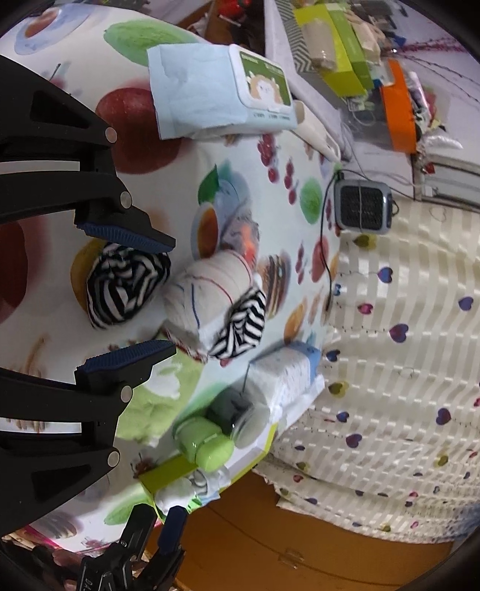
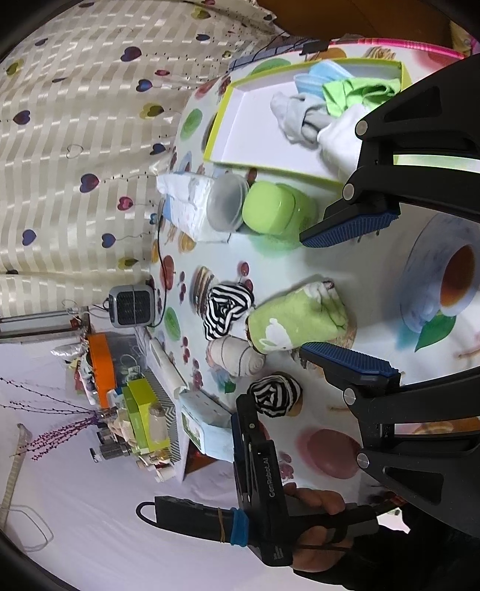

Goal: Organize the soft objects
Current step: 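Open the left gripper and move both grippers back to the table items, then grasp the striped sock with the left gripper while the right gripper grasps the green rabbit towel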

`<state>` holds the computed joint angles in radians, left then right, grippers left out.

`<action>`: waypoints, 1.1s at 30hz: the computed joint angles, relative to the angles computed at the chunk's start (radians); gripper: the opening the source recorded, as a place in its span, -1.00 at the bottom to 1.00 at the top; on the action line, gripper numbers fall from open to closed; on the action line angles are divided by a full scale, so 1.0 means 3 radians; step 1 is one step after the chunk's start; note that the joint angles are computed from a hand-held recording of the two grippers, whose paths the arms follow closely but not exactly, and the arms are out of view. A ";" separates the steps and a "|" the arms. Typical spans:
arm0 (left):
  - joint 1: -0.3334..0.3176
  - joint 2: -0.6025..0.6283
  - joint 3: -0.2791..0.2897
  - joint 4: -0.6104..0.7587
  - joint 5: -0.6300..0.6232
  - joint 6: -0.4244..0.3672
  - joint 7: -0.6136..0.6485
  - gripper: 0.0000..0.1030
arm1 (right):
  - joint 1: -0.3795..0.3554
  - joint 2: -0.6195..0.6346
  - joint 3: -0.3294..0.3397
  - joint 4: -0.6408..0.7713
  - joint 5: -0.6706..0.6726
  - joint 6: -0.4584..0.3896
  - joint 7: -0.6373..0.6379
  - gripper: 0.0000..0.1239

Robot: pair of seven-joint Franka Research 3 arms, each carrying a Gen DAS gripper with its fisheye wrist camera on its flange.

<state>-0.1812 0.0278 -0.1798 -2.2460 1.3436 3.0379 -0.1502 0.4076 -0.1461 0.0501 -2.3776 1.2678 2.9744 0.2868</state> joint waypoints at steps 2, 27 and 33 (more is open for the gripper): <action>0.0010 0.0015 0.0010 -0.0012 -0.0050 0.0001 0.0030 -0.03 | 0.0003 0.0047 0.0005 0.0038 -0.0010 -0.0029 -0.0003 -0.12; -0.0224 0.0323 0.0166 0.0010 -0.1055 -0.0038 0.1095 0.03 | -0.0182 0.0702 0.0259 0.0484 -0.0757 -0.0113 0.0538 -0.12; -0.0260 0.0334 0.0153 0.0050 -0.0963 -0.0158 0.1076 0.05 | -0.0190 0.0829 0.0298 0.0541 -0.1181 -0.0072 0.0805 -0.12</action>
